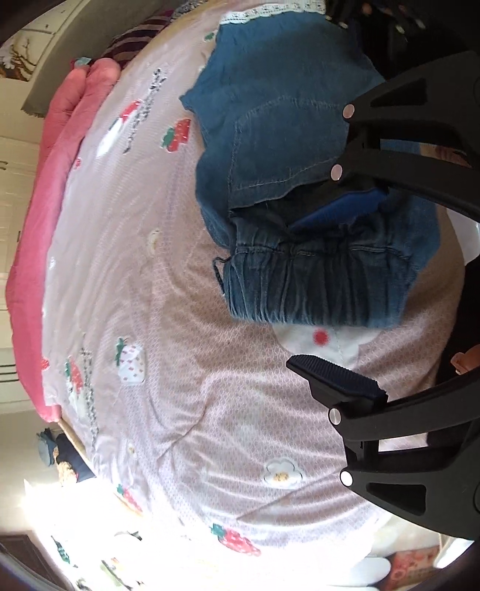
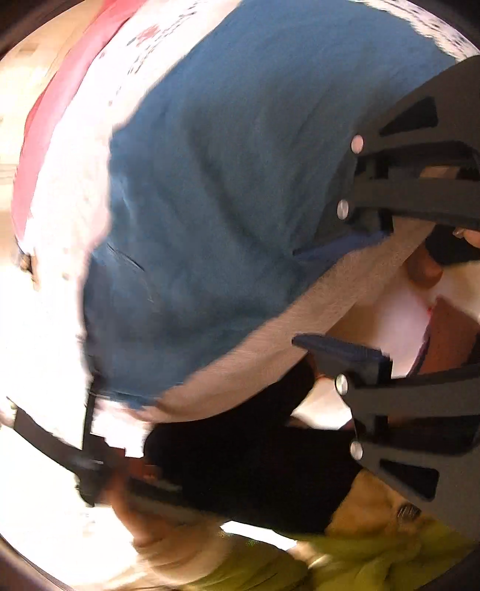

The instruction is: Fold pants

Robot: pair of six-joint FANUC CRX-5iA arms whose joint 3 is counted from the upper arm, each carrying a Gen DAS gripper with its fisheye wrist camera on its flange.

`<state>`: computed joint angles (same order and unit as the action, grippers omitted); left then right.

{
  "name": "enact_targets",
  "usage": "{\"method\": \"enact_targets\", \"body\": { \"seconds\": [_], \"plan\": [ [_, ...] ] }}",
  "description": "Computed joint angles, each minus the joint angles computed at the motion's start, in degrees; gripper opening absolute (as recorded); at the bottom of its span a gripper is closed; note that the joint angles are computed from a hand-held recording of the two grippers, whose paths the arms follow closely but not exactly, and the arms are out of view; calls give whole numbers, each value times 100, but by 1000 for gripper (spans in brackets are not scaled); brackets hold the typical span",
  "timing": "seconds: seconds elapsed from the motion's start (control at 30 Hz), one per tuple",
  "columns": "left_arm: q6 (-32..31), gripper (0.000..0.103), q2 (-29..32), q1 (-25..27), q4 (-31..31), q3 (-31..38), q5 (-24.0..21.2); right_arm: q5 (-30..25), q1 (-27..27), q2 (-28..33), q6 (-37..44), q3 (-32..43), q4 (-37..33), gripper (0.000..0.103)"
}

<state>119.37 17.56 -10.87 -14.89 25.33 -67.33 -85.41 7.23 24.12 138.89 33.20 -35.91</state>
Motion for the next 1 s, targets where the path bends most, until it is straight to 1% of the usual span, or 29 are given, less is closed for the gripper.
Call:
{"method": "enact_targets", "body": {
  "seconds": [0.03, 0.1, 0.13, 0.2, 0.23, 0.27, 0.33, 0.4, 0.47, 0.5, 0.53, 0.63, 0.7, 0.8, 0.83, 0.87, 0.93, 1.0],
  "plan": [
    [60, 64, -86, -14, -30, -51, 33, 19, -163, 7, -103, 122, -196, 55],
    [207, 69, -180, -78, -183, -45, 41, 49, -454, 17, -321, 285, -557, 60],
    [265, 73, -234, -97, -242, -53, 69, 103, -582, -1, -403, 307, -698, 64],
    [379, 77, -316, -146, -323, -43, 147, 246, -808, -51, -562, 306, -884, 68],
    [432, 83, -345, -182, -345, -11, 199, 404, -945, -97, -710, 278, -916, 72],
    [441, 87, -356, -216, -374, 19, 233, 530, -1018, -127, -797, 237, -913, 75],
    [382, 89, -290, -349, -447, 206, 273, 819, -1210, -157, -1133, 236, -847, 79],
    [289, 93, -233, -441, -388, 308, 423, 1124, -1397, -159, -1533, 255, -773, 83],
    [209, 93, -104, -576, -321, 479, 581, 1386, -1468, -131, -1849, 282, -519, 89],
    [165, 93, -22, -644, -274, 572, 649, 1555, -1470, -103, -2090, 314, -269, 89],
    [17, 93, 83, -709, -96, 642, 815, 1578, -1514, -70, -2177, 347, -190, 90],
    [-308, 93, 407, -903, 198, 900, 1104, 1513, -1530, 131, -2517, 596, 28, 92],
    [-494, 93, 722, -1053, 330, 1227, 1109, 1454, -1517, 256, -2639, 774, 147, 92],
    [-790, 93, 1111, -1208, 584, 1611, 1101, 1215, -1514, 511, -2807, 1149, 94, 93],
    [-912, 93, 1342, -1292, 640, 1891, 1008, 1132, -1511, 619, -2858, 1322, 106, 94],
    [-1021, 93, 1457, -1317, 721, 2011, 975, 1036, -1474, 743, -2952, 1519, 155, 94],
    [-1229, 93, 1753, -1415, 879, 2336, 942, 740, -1419, 1111, -3120, 2107, 194, 94],
    [-1430, 93, 1922, -1488, 1018, 2485, 969, 449, -1314, 1504, -3310, 2734, 425, 94]
  ]
}}
